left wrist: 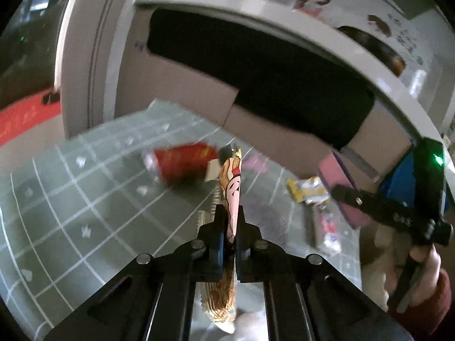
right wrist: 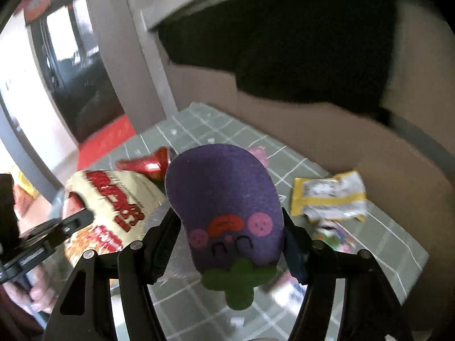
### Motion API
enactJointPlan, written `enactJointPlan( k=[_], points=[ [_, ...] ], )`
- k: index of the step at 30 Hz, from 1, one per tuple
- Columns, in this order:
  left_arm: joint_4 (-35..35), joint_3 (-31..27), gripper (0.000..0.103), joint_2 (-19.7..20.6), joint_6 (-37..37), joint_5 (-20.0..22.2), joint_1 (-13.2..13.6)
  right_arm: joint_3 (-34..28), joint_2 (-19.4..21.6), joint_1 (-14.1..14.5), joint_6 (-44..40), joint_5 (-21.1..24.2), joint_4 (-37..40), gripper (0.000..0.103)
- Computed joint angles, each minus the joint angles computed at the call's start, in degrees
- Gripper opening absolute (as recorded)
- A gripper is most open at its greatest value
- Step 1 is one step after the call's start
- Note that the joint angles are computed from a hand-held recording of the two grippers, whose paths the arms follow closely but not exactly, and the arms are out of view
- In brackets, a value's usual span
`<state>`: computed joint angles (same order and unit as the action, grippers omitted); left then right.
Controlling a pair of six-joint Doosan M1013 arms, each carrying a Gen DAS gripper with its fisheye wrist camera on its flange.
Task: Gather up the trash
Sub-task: 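Carry chip bag and purple sponge over the trash bag and open both tools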
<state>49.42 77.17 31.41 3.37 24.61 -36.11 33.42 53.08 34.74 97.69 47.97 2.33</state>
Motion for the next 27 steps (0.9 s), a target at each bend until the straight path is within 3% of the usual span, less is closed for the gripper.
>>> enactJointPlan(
  k=[4, 13, 18, 23, 27],
  points=[
    [5.3, -1.9, 0.005, -0.27, -1.54, 1.05, -1.51, 13.8, -8.16, 0.35, 7.33, -11.44, -6.74, 0.064],
    [9.55, -6.58, 0.005, -0.05, 2.35, 0.98, -5.66, 31.62, -19.74, 0.13, 26.16, -23.13, -23.54, 0.064],
    [5.97, -9.83, 0.005, 1.36, 8.77, -1.65, -8.0, 39.88, -25.44, 0.01, 42.22, -25.77, -38.25, 0.064],
    [-1.63, -12.75, 0.005, 3.1, 17.79, -4.55, -9.92, 47.09, -30.42, -0.06, 61.69, -24.47, -56.24, 0.064],
    [-10.01, -15.48, 0.005, 4.87, 27.1, -5.65, -11.13, 51.61, -33.44, -0.58, 72.44, -23.27, -64.48, 0.064]
  ],
)
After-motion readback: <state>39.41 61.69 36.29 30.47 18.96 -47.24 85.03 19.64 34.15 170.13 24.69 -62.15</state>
